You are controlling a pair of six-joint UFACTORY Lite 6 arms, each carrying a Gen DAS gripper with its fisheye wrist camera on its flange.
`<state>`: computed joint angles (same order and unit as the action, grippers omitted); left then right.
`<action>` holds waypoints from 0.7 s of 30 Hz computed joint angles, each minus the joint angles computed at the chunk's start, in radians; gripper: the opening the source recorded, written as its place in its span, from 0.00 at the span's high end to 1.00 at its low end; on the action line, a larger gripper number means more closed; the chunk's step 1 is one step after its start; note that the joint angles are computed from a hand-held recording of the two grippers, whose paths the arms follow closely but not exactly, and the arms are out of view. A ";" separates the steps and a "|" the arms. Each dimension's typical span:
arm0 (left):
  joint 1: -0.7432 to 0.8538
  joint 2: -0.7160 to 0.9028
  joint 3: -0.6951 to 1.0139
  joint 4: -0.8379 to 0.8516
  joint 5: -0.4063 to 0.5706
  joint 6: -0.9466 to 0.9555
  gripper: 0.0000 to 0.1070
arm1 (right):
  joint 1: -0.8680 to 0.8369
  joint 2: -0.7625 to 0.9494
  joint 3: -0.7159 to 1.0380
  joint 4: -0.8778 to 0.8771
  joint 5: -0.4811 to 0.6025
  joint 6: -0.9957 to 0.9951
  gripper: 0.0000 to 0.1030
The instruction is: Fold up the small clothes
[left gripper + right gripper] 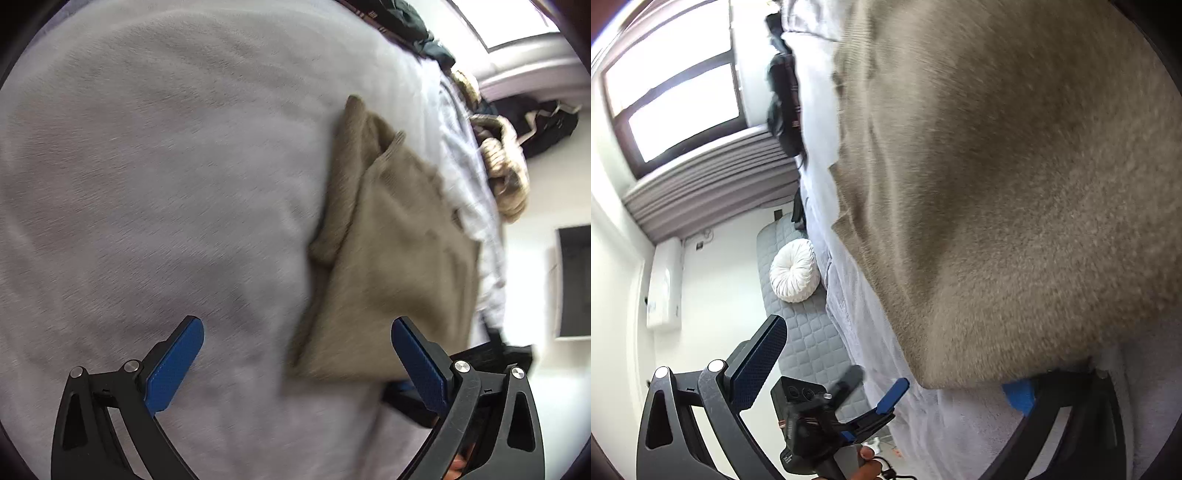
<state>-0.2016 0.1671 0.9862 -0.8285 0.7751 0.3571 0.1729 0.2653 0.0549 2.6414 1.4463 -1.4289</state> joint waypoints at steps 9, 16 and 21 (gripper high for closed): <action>-0.015 0.205 0.192 -0.135 0.082 0.086 0.05 | -0.106 0.101 0.086 -0.183 0.035 -0.018 0.86; -0.006 0.479 0.405 -0.393 0.260 0.188 0.05 | -0.266 -0.197 0.105 -0.398 -0.115 0.065 0.86; -0.073 0.679 0.680 -0.426 0.356 0.152 0.05 | -0.264 -0.276 0.144 -0.469 -0.204 0.121 0.86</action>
<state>-0.2750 0.8464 1.6663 -1.2549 1.1312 0.5096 -0.0914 -0.0102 0.1989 2.1725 1.2418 -1.3084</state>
